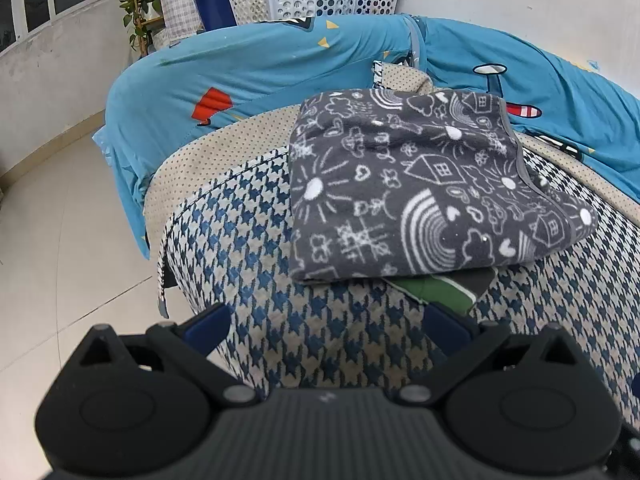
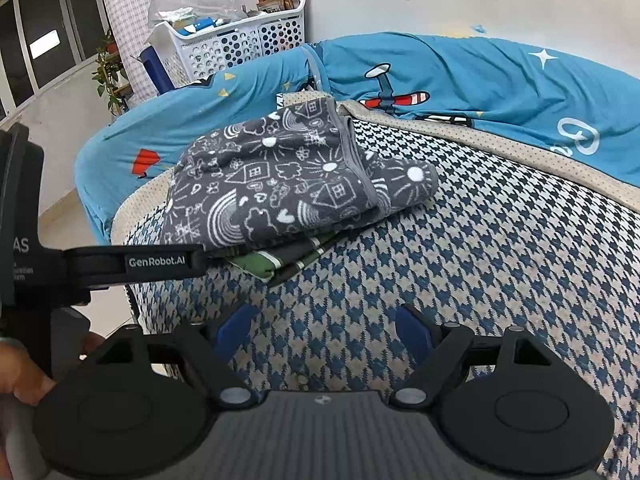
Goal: Fold clothes
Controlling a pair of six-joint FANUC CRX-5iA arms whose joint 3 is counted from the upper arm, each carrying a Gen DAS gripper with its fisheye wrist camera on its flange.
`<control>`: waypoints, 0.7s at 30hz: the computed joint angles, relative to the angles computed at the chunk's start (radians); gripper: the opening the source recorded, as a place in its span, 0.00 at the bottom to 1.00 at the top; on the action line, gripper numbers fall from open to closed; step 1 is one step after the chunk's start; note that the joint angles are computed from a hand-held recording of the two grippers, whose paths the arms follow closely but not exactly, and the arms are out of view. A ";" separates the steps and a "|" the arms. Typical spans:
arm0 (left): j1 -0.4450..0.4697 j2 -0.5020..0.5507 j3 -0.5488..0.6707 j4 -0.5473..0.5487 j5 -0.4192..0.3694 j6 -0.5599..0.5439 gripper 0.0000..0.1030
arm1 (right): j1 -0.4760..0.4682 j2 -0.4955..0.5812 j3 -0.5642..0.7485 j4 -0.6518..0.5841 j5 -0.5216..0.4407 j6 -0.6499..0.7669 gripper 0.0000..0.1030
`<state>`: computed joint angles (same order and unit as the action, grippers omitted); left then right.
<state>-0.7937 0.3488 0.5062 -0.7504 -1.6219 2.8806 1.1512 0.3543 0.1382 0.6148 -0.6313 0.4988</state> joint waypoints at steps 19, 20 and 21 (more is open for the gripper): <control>0.000 0.005 0.005 0.004 -0.009 -0.004 1.00 | -0.002 0.003 0.004 0.005 0.008 0.005 0.77; 0.000 0.006 0.005 0.003 -0.011 -0.005 1.00 | -0.001 0.005 0.005 0.007 0.008 0.003 0.77; 0.000 0.006 0.006 0.003 -0.012 -0.005 1.00 | -0.002 0.004 0.005 0.007 0.007 0.002 0.77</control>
